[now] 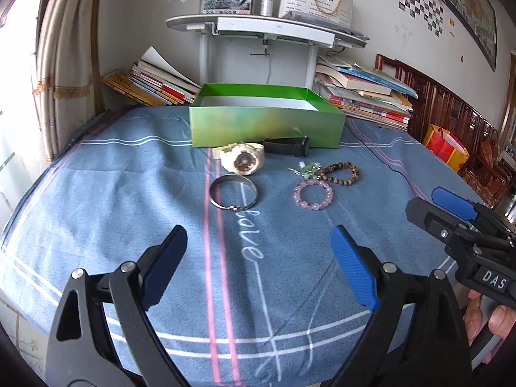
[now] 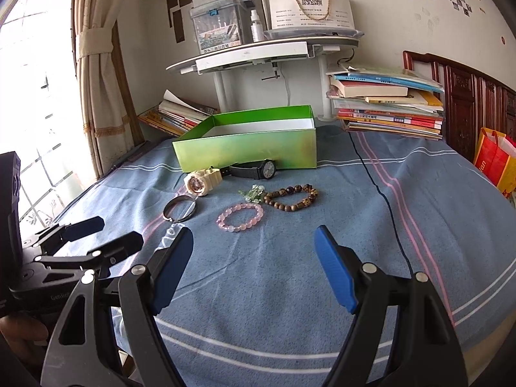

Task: Organize jewelry
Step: 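Move the left tool toward the pink beaded bracelet while the right tool approaches the green charm, then grasp the pink beaded bracelet with the left tool while the right tool grasps the green jade charm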

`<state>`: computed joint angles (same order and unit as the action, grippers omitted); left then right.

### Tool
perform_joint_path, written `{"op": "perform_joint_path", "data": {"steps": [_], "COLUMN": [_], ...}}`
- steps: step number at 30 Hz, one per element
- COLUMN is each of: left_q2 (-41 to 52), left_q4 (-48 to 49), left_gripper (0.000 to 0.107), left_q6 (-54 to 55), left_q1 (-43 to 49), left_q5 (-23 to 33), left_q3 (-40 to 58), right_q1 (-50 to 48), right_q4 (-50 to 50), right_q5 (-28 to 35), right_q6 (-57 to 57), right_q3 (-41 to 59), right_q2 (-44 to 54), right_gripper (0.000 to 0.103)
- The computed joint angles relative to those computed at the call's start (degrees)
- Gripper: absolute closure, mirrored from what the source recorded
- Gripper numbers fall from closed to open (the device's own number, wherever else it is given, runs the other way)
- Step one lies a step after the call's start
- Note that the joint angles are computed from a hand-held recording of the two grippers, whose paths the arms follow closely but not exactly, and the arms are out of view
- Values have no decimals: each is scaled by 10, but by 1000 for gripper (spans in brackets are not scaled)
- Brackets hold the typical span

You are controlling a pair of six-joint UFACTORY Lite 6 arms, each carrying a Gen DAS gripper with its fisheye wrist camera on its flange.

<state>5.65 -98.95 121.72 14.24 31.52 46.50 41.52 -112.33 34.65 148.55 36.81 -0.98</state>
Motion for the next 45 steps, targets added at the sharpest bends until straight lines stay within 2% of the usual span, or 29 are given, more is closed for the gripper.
{"op": "perform_joint_path", "data": {"steps": [5, 9, 11, 14, 19, 22, 24, 27, 31, 35, 38, 40, 42, 44, 45], "left_q2": [39, 88, 127, 176, 244, 292, 320, 355, 357, 296, 223, 185, 155, 139, 135], "left_q4": [45, 73, 118, 185, 308, 425, 434, 472, 426, 307, 233, 222, 211, 213, 211], "left_gripper": [30, 35, 46, 56, 60, 69, 71, 99, 99, 99, 99, 99, 99, 99, 99], "left_q6": [-41, -60, -104, -168, -273, -390, -416, -483, -457, -361, -288, -273, -258, -256, -254], "left_q1": [-50, -98, -125, -159, -210, -228, -224, -221, -197, -154, -119, -96, -75, -58, -53], "left_q5": [-7, -28, -40, -60, -88, -93, -76, -68, -43, -12, 10, 28, 44, 55, 57], "left_q3": [46, 96, 145, 208, 291, 347, 383, 436, 441, 375, 306, 281, 263, 256, 254], "right_q1": [-49, -100, -121, -146, -186, -206, -218, -228, -232, -225, -211, -204, -204, -206, -210], "right_q4": [-22, -73, -101, -140, -213, -256, -282, -304, -319, -266, -129, -40, 64, 180, 240], "right_q5": [-29, -57, -69, -82, -104, -114, -122, -133, -151, -186, -210, -223, -247, -256, -263], "right_q6": [0, 37, 59, 93, 152, 188, 207, 218, 214, 120, -56, -176, -296, -416, -476], "right_q3": [11, 9, 7, 5, 12, 17, 26, 46, 90, 185, 274, 353, 429, 479, 504], "right_q2": [4, 1, 4, 11, 28, 36, 45, 63, 96, 167, 231, 295, 353, 391, 410], "right_gripper": [27, 27, 27, 27, 27, 27, 27, 27, 27, 27, 27, 28, 32, 41, 42]}}
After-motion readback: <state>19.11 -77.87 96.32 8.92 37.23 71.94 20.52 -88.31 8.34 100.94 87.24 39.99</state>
